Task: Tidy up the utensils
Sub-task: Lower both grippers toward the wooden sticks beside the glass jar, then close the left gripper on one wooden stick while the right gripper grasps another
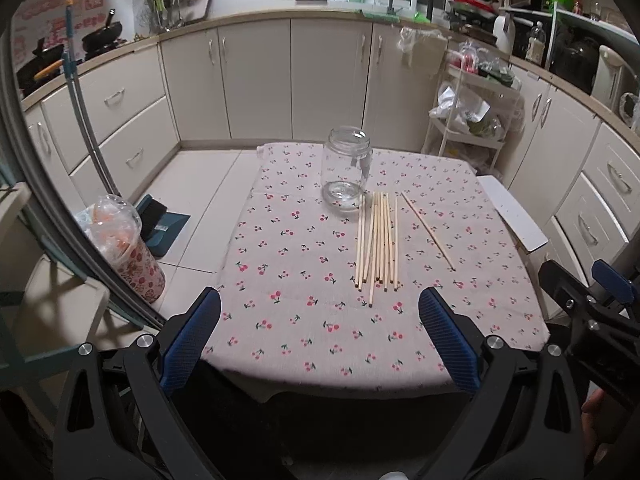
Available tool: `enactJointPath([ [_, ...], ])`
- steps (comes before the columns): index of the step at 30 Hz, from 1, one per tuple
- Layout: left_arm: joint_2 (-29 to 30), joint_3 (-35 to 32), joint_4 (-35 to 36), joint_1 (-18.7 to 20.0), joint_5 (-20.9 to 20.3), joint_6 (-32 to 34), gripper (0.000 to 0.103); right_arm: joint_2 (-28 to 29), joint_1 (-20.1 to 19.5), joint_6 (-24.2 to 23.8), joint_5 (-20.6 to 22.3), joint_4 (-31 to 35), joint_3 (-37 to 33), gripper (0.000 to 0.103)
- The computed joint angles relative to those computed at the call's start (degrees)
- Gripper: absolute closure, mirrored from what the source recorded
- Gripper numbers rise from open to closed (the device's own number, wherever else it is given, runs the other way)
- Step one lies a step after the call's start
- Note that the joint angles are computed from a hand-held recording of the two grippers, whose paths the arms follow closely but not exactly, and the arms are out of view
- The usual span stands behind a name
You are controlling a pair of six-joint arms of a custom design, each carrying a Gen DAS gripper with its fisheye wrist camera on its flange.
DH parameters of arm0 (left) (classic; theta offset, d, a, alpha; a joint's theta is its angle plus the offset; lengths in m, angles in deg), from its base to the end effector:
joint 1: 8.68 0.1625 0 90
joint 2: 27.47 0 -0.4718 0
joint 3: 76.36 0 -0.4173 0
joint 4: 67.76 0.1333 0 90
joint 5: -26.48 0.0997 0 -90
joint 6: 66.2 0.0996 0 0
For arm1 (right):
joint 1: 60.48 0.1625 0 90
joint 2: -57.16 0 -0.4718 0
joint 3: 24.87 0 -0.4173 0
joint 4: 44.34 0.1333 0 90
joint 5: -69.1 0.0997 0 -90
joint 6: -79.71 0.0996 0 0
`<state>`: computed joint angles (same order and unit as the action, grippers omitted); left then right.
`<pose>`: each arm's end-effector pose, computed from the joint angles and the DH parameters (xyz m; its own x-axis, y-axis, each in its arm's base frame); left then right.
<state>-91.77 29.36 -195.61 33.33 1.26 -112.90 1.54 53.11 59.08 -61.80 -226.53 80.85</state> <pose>-0.3070 -0.5772 0.2630 -0.7066 -0.2431 -0.6646 0.3315 0.7160 -0.6144 0.3259 -0.5763 0.2427 -0.7080 -0.1463 0.6909 -0.5839 0.6716 -0.4561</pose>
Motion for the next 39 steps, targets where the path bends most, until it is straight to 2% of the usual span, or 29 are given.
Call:
enactJointPath([
  [11,5.9,-5.5,-6.6,6.7,-3.8,7.9,0.008,6.8,-4.4,-1.4,-0.8,4.6,-7.7,0.007],
  [16,8.8,-8.3,-10.2,9.3,-4.8,12.7,0.011,9.9,-6.6,-2.8,0.5,5.4,-11.5,0.007],
  [19,11.3,-11.0,-12.0,10.9,-5.6,15.7,0.013,11.8,-7.6,-2.9,1.3,8.1,-14.1,0.007],
  [24,15.7,-15.9,-14.8,13.0,-6.2,21.0,0.013,14.8,-8.7,-3.1,1.7,13.1,-18.6,0.029],
  [31,21.5,-22.8,-18.0,15.8,-6.6,27.3,0.014,18.8,-9.7,-5.2,1.8,15.4,-23.6,0.042],
  [33,22.9,-24.8,-18.3,16.8,-6.8,28.3,0.014,19.6,-10.1,-4.8,2.2,16.8,-24.9,0.049],
  [37,24.8,-27.5,-18.2,18.2,-7.5,29.3,0.021,21.1,-10.7,-4.7,2.5,18.4,-26.6,0.056],
  [39,25.7,-28.7,-18.4,18.9,-7.9,30.4,0.026,21.4,-11.0,-4.7,2.3,18.7,-26.8,0.063],
])
